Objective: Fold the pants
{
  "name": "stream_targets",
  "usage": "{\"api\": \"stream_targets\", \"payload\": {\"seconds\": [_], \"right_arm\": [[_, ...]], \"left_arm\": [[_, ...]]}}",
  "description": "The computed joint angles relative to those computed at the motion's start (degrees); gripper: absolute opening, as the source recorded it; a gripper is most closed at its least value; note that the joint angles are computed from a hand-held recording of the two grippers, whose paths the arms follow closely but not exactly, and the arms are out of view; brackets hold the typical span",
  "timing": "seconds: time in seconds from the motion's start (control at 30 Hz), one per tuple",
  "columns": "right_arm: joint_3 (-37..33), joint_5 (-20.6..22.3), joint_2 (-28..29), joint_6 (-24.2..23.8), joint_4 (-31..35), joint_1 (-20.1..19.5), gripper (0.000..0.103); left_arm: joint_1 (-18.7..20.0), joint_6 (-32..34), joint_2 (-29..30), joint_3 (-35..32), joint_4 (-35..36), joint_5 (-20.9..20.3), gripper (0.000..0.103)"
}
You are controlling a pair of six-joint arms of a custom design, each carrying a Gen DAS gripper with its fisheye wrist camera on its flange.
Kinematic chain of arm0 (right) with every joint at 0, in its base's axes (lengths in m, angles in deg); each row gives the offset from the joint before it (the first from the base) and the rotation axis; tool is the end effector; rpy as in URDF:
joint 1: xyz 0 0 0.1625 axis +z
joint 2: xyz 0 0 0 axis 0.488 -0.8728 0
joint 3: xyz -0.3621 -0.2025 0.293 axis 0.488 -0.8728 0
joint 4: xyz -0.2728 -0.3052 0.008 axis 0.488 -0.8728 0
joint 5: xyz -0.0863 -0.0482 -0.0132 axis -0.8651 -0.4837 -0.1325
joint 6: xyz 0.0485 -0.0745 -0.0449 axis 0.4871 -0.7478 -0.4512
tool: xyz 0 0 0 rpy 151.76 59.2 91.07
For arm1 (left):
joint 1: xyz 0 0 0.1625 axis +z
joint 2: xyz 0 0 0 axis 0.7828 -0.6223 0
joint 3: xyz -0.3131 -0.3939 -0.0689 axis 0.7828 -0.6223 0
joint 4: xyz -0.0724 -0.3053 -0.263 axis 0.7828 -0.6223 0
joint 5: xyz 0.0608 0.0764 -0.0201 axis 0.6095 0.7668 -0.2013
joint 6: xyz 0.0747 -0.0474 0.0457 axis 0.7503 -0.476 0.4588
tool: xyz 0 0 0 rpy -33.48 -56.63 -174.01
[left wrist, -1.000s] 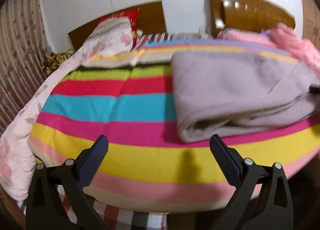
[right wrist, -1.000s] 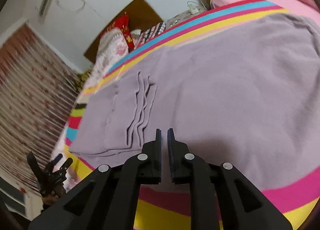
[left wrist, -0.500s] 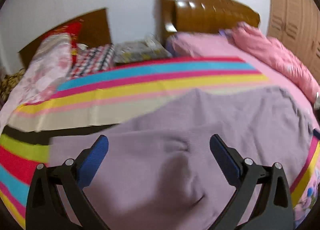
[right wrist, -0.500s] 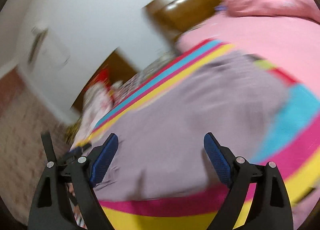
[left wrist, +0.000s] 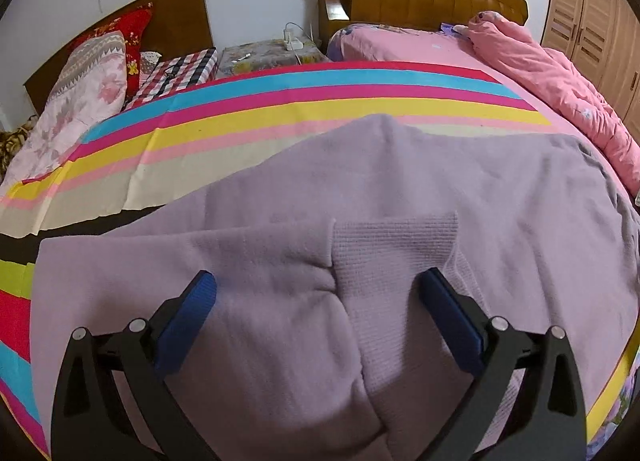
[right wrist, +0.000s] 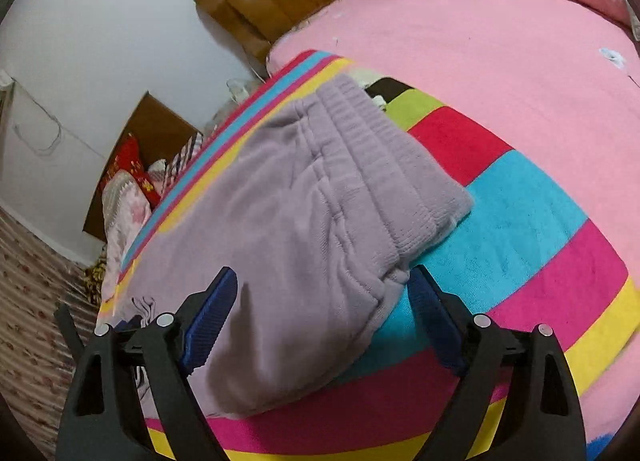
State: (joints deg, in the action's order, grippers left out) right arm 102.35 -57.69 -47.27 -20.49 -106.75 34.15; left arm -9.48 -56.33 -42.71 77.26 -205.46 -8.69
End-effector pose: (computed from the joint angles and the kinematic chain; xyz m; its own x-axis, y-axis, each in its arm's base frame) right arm -0.0678 -0.4527 0.3514 -0.9680 0.2318 0.0959 0.1027 0.7148 -0.6918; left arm -0.3054 -0.5625 0.0205 -0.6841 0.1210 -0.7193 0.5136 0.7802 -0.3572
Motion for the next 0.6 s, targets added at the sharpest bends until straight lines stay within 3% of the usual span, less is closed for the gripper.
{"api": "stream_targets", "payload": {"seconds": [0.07,0.13,0.2,0.3,0.37,0.43,0.57,0.6], "right_arm": [[-0.1,3.4,-1.6,-1.0,4.1,-1.9,0.087],[-1.0,3.6,-2.6,-3.4,8.3,-2.1,0.086],[-1.4,3.4,-2.6,-3.0,8.7,-1.9,0.087],[-1.8,3.9,0.0,0.2,2.0,-1.9,0.085],[-0.2,8.9,1.6,4.2,-5.4,-4.5,0.082],[0.2,7.8,2.0,4.5,-7.5,-4.4,0.079],[-1.2,3.3,1.0,-1.4,-1.1,-1.8,0.067],[-1.4,3.9,0.7,-1.5,-0.4,-2.3,0.064]], "left_arm": [[0.1,0.1,0.1,-0.3,0.1,-0.1,0.102],[0.1,0.1,0.1,-0.5,0.3,-0.1,0.102],[0.1,0.1,0.1,-0.5,0.3,-0.1,0.102],[0.2,0.1,0.2,-0.6,0.4,-0.1,0.102],[0.1,0.1,0.2,-0.5,0.2,-0.1,0.102],[0.1,0.2,0.1,-0.4,0.3,0.0,0.102],[0.2,0.1,0.1,-0.5,0.4,-0.2,0.102],[0.2,0.1,0.1,-0.5,0.4,-0.2,0.102]]}}
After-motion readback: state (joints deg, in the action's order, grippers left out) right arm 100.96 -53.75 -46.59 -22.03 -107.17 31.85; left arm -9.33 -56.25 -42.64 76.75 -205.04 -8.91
